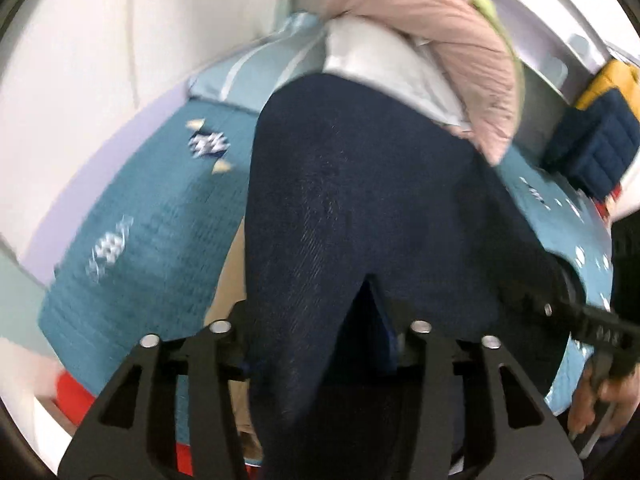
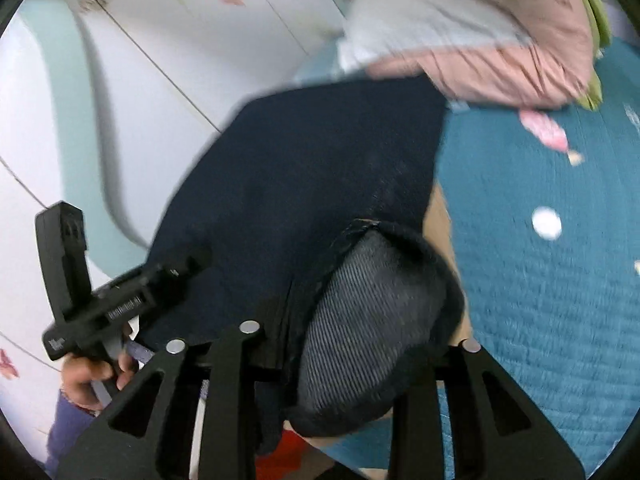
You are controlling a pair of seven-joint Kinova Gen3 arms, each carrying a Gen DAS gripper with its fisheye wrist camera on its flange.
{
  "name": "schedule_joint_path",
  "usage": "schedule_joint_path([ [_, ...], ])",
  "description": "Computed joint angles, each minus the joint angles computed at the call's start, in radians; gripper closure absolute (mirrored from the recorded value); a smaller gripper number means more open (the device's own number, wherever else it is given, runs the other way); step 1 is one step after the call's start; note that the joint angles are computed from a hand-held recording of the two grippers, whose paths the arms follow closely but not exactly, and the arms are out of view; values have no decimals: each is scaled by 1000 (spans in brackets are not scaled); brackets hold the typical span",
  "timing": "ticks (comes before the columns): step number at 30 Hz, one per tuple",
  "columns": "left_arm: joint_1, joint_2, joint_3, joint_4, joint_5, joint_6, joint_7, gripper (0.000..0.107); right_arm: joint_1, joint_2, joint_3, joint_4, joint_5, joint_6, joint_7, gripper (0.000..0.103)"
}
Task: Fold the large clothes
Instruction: 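Lift the denim bundle with both grippers and carry it toward the beige clothes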
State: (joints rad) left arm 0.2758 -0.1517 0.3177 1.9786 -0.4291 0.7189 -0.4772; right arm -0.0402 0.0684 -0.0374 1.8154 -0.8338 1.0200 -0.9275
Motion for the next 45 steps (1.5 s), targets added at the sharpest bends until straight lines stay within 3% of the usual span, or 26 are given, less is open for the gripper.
schedule_joint_path([
  [1,8,-3,-7,16,-10,-14,24,51,-3,3,2,14,13,-19,-10,62],
  [3,-10,-9,24,30,-45,-7,68,35,9,7,6,35,-1,-25,15,55],
  [5,-8,-28,38,28,-52,30,71,35,23,5,12,39,-7,-15,36,54],
  [9,-6,-60,115,-26,-162,178,149,33,60,-55,48,46,-14,20,86,50],
  [13,-16,-86,152,-72,-223,205,183,28,83,-100,92,11,-47,31,130,46],
  [14,-5,-75,136,-93,-210,200,156,28,77,-98,90,-6,-50,27,146,49],
  [18,20,26,122,-181,-210,212,90,28,56,8,48,-142,-94,71,122,79],
  [21,42,101,71,-224,-199,192,54,28,14,86,2,-225,-36,49,46,81],
  [23,44,163,19,-268,-164,191,26,26,-61,138,33,-275,34,68,-35,81],
  [25,44,220,-19,-316,-121,225,-22,26,-135,182,69,-292,116,47,-106,90],
  [27,28,270,-45,-363,-55,245,-95,27,-135,217,50,-313,166,42,-174,103],
  [30,60,320,-88,-400,-41,270,-144,27,-46,255,-60,-321,198,26,-205,103],
  [34,93,331,-137,-396,-23,227,-146,27,-12,299,-92,-344,212,27,-219,103],
  [37,174,342,-168,-424,-95,291,-109,27,32,265,-114,-322,171,37,-167,103],
  [40,239,300,-173,-400,-155,327,-43,26,62,173,-114,-262,129,50,-90,92],
  [42,269,256,-154,-360,-191,352,13,26,65,110,-97,-220,117,66,-37,77],
  [45,298,215,-107,-313,-217,412,80,26,56,57,-65,-171,93,100,35,72],
])
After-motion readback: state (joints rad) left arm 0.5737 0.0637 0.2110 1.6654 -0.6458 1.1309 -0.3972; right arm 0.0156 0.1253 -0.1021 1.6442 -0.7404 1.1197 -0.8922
